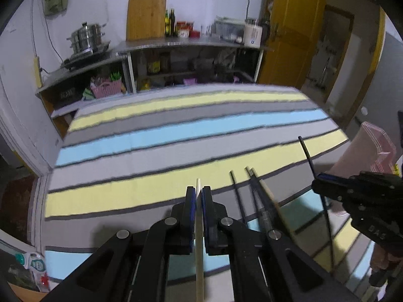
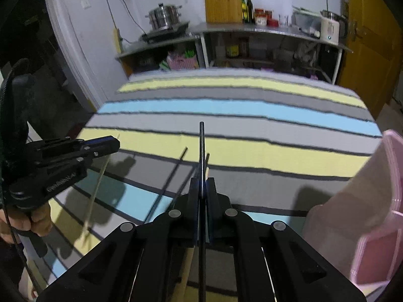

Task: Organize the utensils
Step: 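Lift and carry both held chopsticks over the pink utensil holder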

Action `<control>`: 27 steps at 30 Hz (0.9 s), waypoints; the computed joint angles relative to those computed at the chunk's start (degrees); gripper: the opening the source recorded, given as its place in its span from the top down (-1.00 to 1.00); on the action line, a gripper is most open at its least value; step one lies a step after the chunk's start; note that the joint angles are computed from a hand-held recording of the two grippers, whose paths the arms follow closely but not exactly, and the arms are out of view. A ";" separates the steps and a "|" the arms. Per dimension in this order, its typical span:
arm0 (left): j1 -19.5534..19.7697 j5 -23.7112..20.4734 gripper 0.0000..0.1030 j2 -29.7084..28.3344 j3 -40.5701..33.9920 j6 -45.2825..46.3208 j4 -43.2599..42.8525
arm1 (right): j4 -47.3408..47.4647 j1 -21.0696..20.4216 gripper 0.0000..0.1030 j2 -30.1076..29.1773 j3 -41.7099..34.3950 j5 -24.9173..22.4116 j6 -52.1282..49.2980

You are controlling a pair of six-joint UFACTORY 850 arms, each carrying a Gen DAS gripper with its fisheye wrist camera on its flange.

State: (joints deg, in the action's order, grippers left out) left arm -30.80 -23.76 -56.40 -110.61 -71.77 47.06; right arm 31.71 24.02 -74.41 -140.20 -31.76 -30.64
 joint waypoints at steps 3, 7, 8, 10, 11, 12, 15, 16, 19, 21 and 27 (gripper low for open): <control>-0.77 0.53 0.91 3.40 3.23 -4.47 4.81 | 6.20 -0.23 0.90 5.52 8.47 3.97 -6.32; -1.90 0.31 0.91 6.73 6.01 -8.51 9.03 | 15.07 -0.73 0.90 11.21 16.81 7.19 -15.08; -2.22 0.21 0.91 7.61 6.80 -9.56 10.06 | 16.53 -0.74 0.90 12.14 18.12 7.77 -16.58; -2.86 0.26 0.91 9.45 8.60 -11.95 12.42 | 21.00 -0.92 0.90 14.69 21.72 8.99 -21.18; -3.30 0.03 0.91 10.51 9.58 -13.43 14.03 | 23.90 -1.05 0.90 16.15 23.80 9.66 -24.27; -3.61 -0.15 0.91 11.23 10.38 -14.56 15.23 | 26.28 -1.15 0.90 17.39 25.46 10.20 -26.77; -4.56 -0.89 0.91 13.35 12.30 -17.05 17.98 | 34.38 -1.45 0.90 21.09 30.54 11.61 -35.08; -4.81 -1.13 0.91 13.83 12.71 -17.62 18.54 | 37.16 -1.56 0.90 22.24 32.17 11.98 -37.94; -5.65 -1.93 0.91 15.26 14.01 -19.69 20.64 | 42.63 -1.71 0.90 24.24 34.94 12.65 -43.55; -6.07 -2.17 0.91 15.88 14.51 -20.69 21.42 | 47.02 -1.79 0.90 25.73 37.12 13.08 -48.15; -7.13 -2.22 0.91 17.34 14.44 -19.66 20.04 | 55.94 -2.37 0.91 28.88 41.18 13.06 -57.23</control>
State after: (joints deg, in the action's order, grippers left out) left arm -37.93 -25.98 -39.06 -96.17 -91.43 67.10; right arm 87.65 21.65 -45.53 -99.03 -18.69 -87.87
